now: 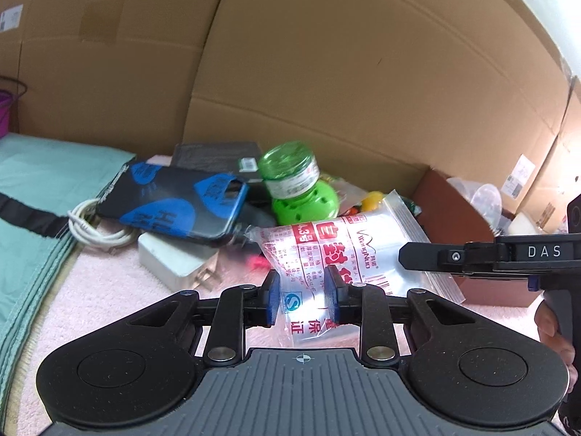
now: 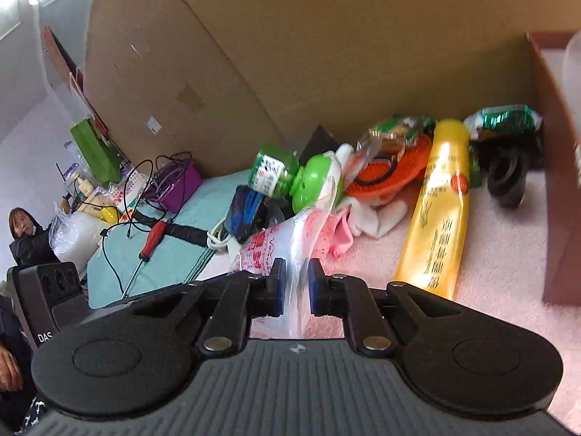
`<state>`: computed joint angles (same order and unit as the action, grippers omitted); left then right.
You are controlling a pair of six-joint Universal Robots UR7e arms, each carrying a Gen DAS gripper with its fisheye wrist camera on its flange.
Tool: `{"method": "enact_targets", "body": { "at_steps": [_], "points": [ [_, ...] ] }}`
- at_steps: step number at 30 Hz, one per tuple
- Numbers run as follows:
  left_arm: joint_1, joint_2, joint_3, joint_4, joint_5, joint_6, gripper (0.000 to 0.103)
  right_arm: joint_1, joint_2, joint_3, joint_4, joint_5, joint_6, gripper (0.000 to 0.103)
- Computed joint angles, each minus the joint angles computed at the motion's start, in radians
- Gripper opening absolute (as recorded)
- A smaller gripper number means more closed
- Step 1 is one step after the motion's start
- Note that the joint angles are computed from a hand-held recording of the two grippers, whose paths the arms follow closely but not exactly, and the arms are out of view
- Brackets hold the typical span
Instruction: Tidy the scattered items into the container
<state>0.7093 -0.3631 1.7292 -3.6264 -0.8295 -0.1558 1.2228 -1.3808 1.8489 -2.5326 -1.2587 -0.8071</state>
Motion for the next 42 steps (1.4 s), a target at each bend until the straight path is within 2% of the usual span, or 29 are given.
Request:
{"method": "enact_targets", "body": {
  "at_steps": [7, 9, 11, 15, 17, 19, 22, 23, 26, 29, 30, 31, 32, 33, 34, 38, 40, 42],
  "points": [
    [-0.021, 0.03, -0.052, -0.019, -0.015, 0.039, 0.025, 0.001, -0.042, 0.031, -0.068, 0.018, -0.053, 0.014],
    [-0.024, 0.044, -0.072, -0.028, -0.028, 0.048, 0.032, -0.001, -0.055, 0.043, -0.093, 0.021, -0.071, 0.013],
    [-0.03, 0.06, -0.099, -0.029, -0.042, 0.064, 0.035, -0.01, -0.074, 0.045, -0.094, 0.029, -0.093, 0.013],
    [-0.045, 0.091, -0.179, -0.021, -0.086, 0.129, 0.027, -0.019, -0.105, 0.055, -0.126, 0.048, -0.126, 0.01],
    [-0.058, 0.11, -0.237, 0.035, -0.077, 0.16, 0.027, -0.025, -0.121, 0.06, -0.142, 0.066, -0.141, 0.0],
    [-0.064, 0.13, -0.282, 0.053, -0.094, 0.186, 0.027, -0.025, -0.134, 0.068, -0.182, 0.067, -0.155, 0.0],
    [-0.075, 0.147, -0.306, 0.064, -0.076, 0.199, 0.027, -0.026, -0.136, 0.053, -0.187, 0.039, -0.152, 0.0],
    [-0.076, 0.147, -0.301, 0.062, -0.068, 0.196, 0.037, -0.03, -0.134, 0.047, -0.179, 0.033, -0.153, 0.0],
    [-0.069, 0.137, -0.268, 0.073, -0.034, 0.158, 0.043, -0.043, -0.131, 0.027, -0.128, 0.027, -0.164, 0.001],
    [-0.065, 0.116, -0.212, 0.066, -0.018, 0.106, 0.048, -0.052, -0.137, 0.03, -0.084, 0.029, -0.22, 0.006],
    [-0.064, 0.111, -0.202, 0.073, -0.013, 0.103, 0.049, -0.057, -0.142, 0.035, -0.064, 0.035, -0.257, 0.012],
    [-0.064, 0.108, -0.194, 0.078, -0.008, 0.1, 0.049, -0.063, -0.146, 0.037, -0.035, 0.039, -0.302, 0.037],
    [-0.063, 0.109, -0.19, 0.076, -0.006, 0.097, 0.05, -0.069, -0.15, 0.048, -0.031, 0.039, -0.345, 0.069],
    [-0.06, 0.109, -0.19, 0.077, -0.009, 0.094, 0.05, -0.077, -0.155, 0.067, -0.049, 0.043, -0.384, 0.081],
    [-0.057, 0.11, -0.19, 0.08, -0.012, 0.09, 0.05, -0.085, -0.16, 0.081, -0.057, 0.05, -0.419, 0.086],
    [-0.051, 0.092, -0.168, 0.119, -0.023, 0.074, 0.051, -0.092, -0.174, 0.076, 0.046, 0.006, -0.5, 0.085],
    [-0.056, 0.066, -0.139, 0.172, -0.018, 0.04, 0.059, -0.079, -0.165, 0.061, 0.076, -0.057, -0.441, 0.085],
    [-0.056, 0.033, -0.112, 0.26, -0.037, -0.002, 0.08, -0.078, -0.152, 0.033, 0.144, -0.074, -0.373, 0.084]
  ]
}}
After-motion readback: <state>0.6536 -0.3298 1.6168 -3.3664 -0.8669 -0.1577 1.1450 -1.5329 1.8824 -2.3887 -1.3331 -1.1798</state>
